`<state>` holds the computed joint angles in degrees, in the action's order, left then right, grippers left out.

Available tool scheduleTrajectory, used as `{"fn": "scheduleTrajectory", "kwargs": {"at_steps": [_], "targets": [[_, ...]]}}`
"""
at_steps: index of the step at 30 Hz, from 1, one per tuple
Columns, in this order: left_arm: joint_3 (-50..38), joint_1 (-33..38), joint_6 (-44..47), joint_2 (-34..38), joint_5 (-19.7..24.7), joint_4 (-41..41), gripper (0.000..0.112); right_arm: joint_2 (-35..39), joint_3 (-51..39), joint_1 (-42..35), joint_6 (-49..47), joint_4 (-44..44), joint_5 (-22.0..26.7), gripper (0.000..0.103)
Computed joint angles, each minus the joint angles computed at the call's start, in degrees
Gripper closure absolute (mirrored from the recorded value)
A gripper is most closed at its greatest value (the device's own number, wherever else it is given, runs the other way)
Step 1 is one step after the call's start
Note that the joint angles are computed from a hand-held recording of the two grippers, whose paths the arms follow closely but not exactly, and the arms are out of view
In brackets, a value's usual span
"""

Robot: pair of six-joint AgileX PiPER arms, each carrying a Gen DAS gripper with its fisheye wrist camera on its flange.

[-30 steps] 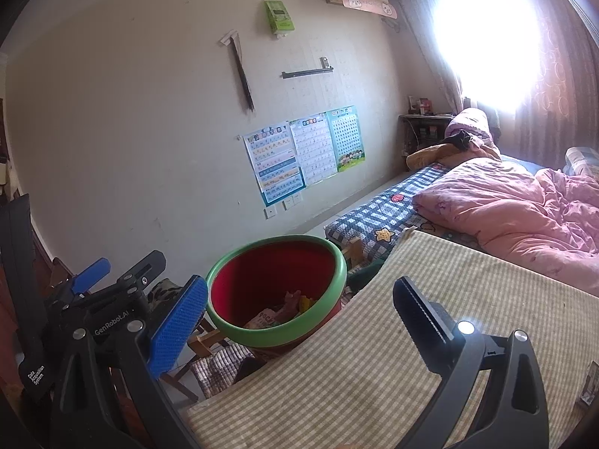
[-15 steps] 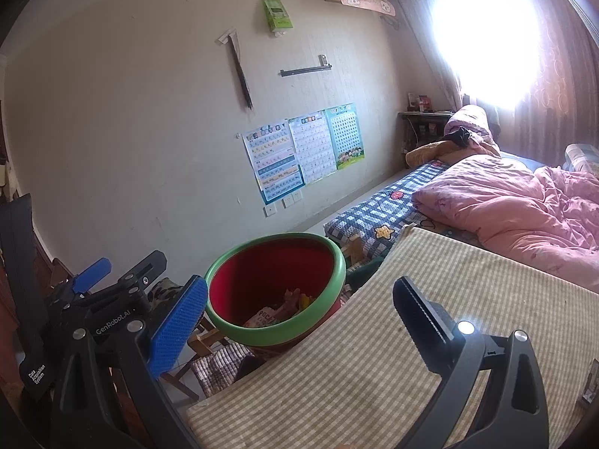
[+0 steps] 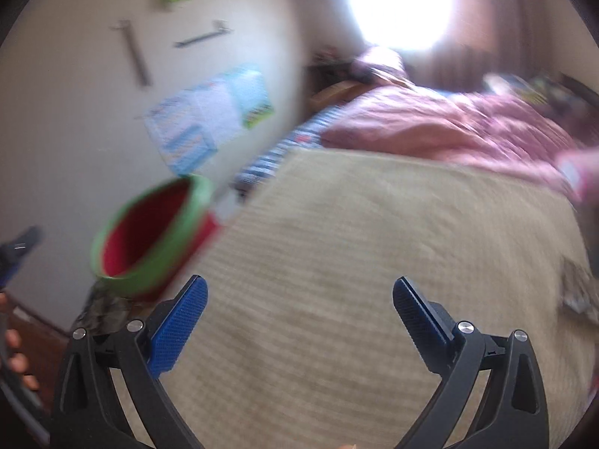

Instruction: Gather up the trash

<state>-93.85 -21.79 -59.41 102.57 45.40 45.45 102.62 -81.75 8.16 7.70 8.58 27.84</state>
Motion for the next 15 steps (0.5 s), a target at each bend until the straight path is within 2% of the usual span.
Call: {"fn": "scheduleTrajectory", "kwargs": {"at_steps": [6,11,15], "targets": [[1.27,1.24,5.31,1.29,-1.24,-6.33,0.014,-2.16,10.12,-9.35,26.64,-26.37,1.10,0.007],[-0.78,0.78,8.73,3.24,-1.22,-9.42,0.014,-3.38,15.07,-15.38,32.69,-33.53,3.27,0.007],[-3.74,0.09,11.26,5.34,-1.36,-11.11,0.014,-4.47,19.15,-18.71,30.90,-31.53,0.18,0.007]]}}
